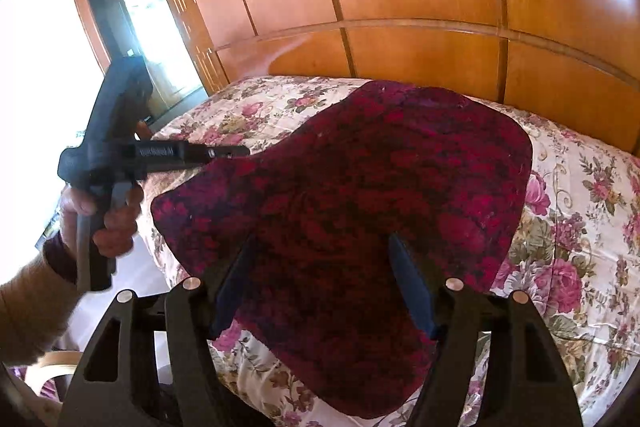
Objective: Fold small clothes
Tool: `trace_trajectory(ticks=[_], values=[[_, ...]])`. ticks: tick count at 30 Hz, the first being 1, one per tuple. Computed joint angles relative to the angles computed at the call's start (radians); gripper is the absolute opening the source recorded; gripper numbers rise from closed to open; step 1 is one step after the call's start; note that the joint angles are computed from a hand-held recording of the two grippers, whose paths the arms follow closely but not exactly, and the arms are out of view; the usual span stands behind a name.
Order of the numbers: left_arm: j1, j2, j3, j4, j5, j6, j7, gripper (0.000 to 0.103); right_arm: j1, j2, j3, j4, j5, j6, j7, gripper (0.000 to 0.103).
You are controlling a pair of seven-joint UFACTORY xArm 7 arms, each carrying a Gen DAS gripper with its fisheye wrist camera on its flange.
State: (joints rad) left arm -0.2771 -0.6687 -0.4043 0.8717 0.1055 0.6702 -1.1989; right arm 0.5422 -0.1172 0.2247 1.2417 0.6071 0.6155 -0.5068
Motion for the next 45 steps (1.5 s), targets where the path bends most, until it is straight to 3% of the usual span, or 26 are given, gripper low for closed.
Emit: trace_trajectory(ticks=[1, 2, 3, 4, 8, 9, 11, 15, 19, 25, 29, 32, 35, 40, 43, 45], values=[[-0.013, 0.012, 0.021, 0.002, -0.015, -0.034, 0.014, 0.024, 0.002, 0.0, 0.004, -0.005, -0.008, -0.007, -0.001, 0.069], [-0.027, 0.03, 0.041, 0.007, -0.033, -0.077, 0.031, 0.052, 0.002, 0.0, 0.003, -0.003, -0.009, -0.004, -0.003, 0.069], [-0.027, 0.046, 0.048, 0.011, -0.042, -0.112, 0.036, 0.067, 0.002, 0.0, 0.003, -0.003, -0.014, -0.004, -0.003, 0.069], [-0.027, 0.082, 0.057, 0.035, -0.049, -0.133, 0.048, 0.068, 0.005, -0.028, 0.007, -0.033, -0.013, -0.012, 0.0, 0.07], [-0.081, 0.253, 0.114, 0.157, -0.099, -0.145, 0.177, 0.068, 0.021, -0.025, 0.018, -0.047, -0.031, -0.041, 0.022, 0.071], [-0.107, 0.301, 0.139, 0.188, -0.133, -0.144, 0.225, 0.057, 0.023, -0.024, 0.017, -0.048, -0.037, -0.045, 0.024, 0.071], [-0.12, 0.346, 0.148, 0.225, -0.15, -0.125, 0.268, 0.021, 0.03, -0.023, 0.021, -0.046, -0.051, -0.051, 0.042, 0.072], [-0.052, 0.321, 0.053, 0.246, 0.034, -0.091, 0.165, 0.013, 0.043, -0.026, 0.018, -0.05, -0.054, -0.056, 0.03, 0.075], [-0.025, 0.177, 0.005, 0.154, 0.102, -0.046, 0.052, 0.013, 0.063, -0.029, 0.014, -0.051, -0.007, -0.036, -0.029, 0.075], [-0.018, 0.068, -0.023, 0.029, 0.067, 0.042, -0.044, 0.014, 0.086, 0.009, 0.047, -0.04, -0.027, -0.042, -0.052, 0.077], [0.029, 0.098, -0.089, 0.069, 0.137, 0.104, -0.091, 0.018, 0.088, 0.027, 0.063, -0.042, -0.098, -0.073, -0.027, 0.081], [0.049, 0.141, -0.133, 0.132, 0.206, 0.18, -0.126, 0.018, 0.085, 0.023, 0.054, -0.029, -0.091, -0.042, -0.028, 0.08], [0.053, 0.193, -0.175, 0.213, 0.284, 0.299, -0.147, 0.022, 0.068, 0.013, 0.003, 0.02, 0.091, 0.079, -0.088, 0.085], [0.025, 0.26, -0.219, 0.297, 0.388, 0.463, -0.172, 0.023, -0.007, 0.011, -0.063, 0.034, 0.331, 0.136, -0.05, 0.101], [-0.003, 0.284, -0.219, 0.319, 0.425, 0.509, -0.193, 0.023, -0.063, 0.091, -0.067, 0.08, 0.357, 0.161, 0.033, 0.101], [-0.019, 0.298, -0.219, 0.331, 0.449, 0.547, -0.216, 0.033, -0.097, 0.167, -0.058, 0.134, 0.358, 0.213, 0.083, 0.101]])
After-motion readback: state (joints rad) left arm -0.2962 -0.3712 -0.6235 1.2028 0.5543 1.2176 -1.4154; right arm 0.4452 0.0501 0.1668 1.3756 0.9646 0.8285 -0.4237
